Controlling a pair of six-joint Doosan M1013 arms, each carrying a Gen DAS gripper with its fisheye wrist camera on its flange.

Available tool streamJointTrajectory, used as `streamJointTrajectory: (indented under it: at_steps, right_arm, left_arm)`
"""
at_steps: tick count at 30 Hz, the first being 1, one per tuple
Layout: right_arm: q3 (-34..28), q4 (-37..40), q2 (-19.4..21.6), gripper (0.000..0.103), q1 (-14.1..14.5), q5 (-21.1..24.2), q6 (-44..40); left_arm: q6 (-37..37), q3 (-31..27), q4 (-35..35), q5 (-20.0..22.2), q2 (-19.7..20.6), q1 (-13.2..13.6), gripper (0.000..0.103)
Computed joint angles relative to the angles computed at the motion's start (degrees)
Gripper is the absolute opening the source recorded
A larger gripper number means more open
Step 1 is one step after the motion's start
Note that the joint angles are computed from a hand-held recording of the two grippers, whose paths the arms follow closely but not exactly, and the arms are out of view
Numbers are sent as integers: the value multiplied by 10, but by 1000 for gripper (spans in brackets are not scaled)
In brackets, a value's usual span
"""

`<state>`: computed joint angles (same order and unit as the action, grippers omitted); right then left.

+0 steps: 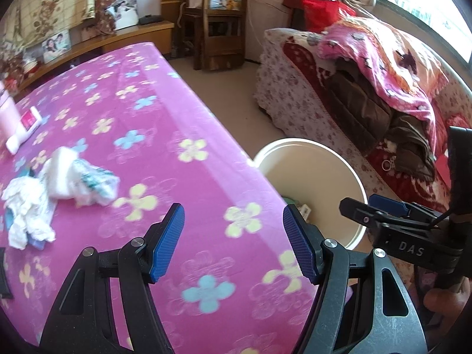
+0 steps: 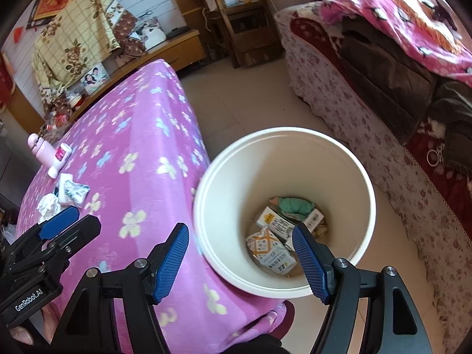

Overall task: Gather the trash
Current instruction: 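Move both open tools back over the remaining trash on the table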

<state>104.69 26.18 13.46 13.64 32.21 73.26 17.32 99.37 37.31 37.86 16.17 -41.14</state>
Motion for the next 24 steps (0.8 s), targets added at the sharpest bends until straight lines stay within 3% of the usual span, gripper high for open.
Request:
streamJointTrajectory:
  at_steps: [18, 24]
  right_arm:
    - [-10, 27, -6, 71, 74, -16, -57]
    - [-19, 58, 3, 71, 96, -18, -107]
  left_arm:
    - [-140, 97, 73, 57, -92, 16, 68]
    - [-184, 142, 68, 50, -130, 38, 68]
